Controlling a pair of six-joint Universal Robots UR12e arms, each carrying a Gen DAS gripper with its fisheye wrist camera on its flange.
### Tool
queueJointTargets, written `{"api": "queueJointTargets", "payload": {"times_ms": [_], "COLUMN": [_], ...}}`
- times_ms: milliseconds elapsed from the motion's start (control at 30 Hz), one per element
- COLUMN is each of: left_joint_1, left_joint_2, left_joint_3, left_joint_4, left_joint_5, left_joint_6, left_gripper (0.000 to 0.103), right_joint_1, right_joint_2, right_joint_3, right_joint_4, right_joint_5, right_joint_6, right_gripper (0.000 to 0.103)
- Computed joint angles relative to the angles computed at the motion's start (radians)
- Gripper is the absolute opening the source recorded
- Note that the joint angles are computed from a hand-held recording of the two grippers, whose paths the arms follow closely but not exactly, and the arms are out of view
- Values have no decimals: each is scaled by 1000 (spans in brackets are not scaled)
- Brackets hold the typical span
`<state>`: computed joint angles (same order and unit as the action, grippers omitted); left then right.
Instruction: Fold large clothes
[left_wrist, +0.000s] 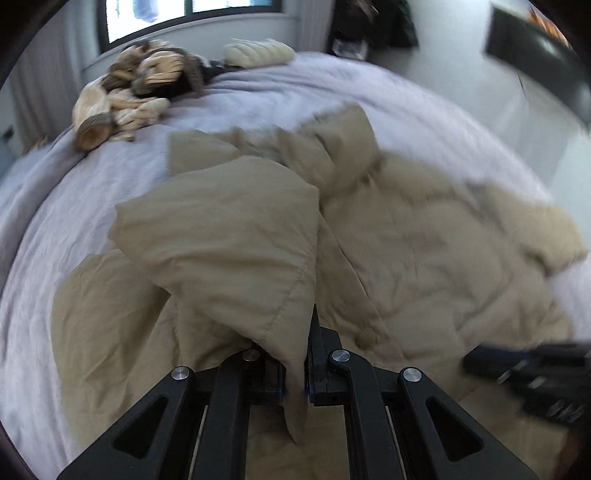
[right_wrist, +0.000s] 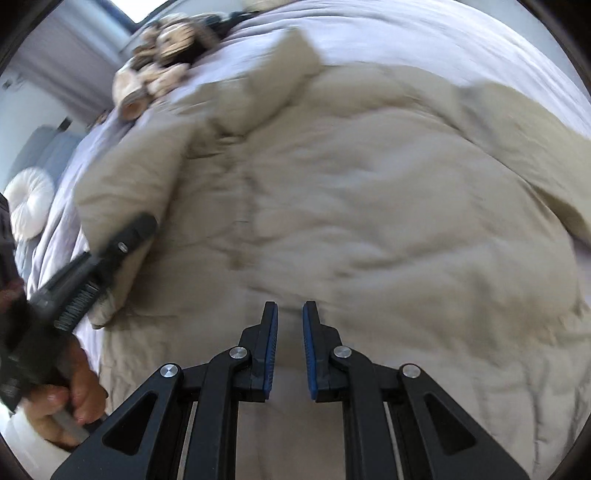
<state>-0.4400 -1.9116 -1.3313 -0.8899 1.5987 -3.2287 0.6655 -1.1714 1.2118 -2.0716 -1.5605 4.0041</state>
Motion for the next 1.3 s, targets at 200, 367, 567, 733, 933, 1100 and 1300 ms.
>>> {"api": "queueJointTargets", "payload": {"times_ms": [200,367,567,733,933,1100,1300], "left_joint_1": [-19,-9,36,87,133,126,129], "left_joint_2": [39,91,199,200,171,156,148], "left_joint_3": [-65,-118,-222,-232,-231,-242,-235], "left_joint_4": [22,55,128,55,-53,-73,-96], "left_joint_5": [68,35,32,283,343,348,333], "left_joint_6": [44,35,-17,-165,-307,-314,-300], "left_gripper": [73,75,75,75,75,75,75], "right_joint_1": [-10,5,33,84,130,111,30], "right_joint_2": [-13,11,35,147,381,343,175], "right_joint_3": [31,-8,-84,-288,-669,-579,-270], "right_joint_4": [-41,-30,28,82,314,220,126], "right_joint_5": [14,12,-55,-148,-327,-392,-230], "right_joint_6": [41,56,4,-176,-319,-283,-70], "right_gripper": [18,18,53,77,78,15,30]}}
